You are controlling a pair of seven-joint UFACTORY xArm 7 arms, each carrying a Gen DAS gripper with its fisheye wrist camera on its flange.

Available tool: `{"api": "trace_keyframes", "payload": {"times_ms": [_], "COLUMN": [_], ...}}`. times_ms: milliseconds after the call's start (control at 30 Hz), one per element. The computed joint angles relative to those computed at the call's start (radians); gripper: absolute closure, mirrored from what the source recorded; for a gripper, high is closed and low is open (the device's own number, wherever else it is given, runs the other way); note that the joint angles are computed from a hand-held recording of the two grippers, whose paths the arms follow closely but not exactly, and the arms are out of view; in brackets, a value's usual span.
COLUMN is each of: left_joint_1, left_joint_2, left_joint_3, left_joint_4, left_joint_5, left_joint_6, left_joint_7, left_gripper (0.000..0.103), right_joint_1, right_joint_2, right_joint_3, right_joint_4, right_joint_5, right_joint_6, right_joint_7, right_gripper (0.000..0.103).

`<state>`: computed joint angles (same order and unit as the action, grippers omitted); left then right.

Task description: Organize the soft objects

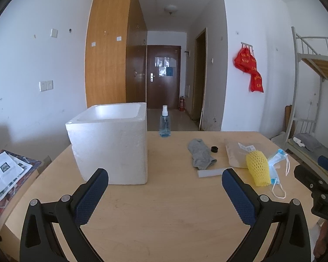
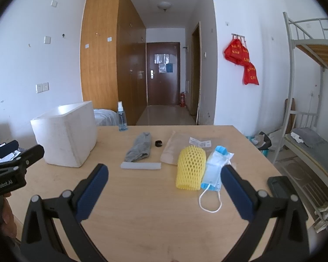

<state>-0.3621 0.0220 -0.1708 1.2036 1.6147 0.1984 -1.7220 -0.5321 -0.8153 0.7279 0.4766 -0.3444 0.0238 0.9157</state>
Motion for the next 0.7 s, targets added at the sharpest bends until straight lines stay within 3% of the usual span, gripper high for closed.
{"api": "trace_keyframes", "payload": {"times_ms": [700], "left_joint_1": [0.002], "left_joint_2": [-0.002], "left_joint_3": [0.001], "left_joint_4": [-0.003], "left_joint_5": [-0.01], "left_joint_6": [-0.001], "left_joint_7": [0.009], "left_gripper": [0.0], "right_joint_1": [0.001], "right_joint_2": [0.001], "right_joint_3": [-0.002], "right_joint_4": [-0.002], "right_joint_5": [0.007], "right_joint_6": [-0.004], "right_joint_7": [-0.011], "right_gripper": [0.0]}}
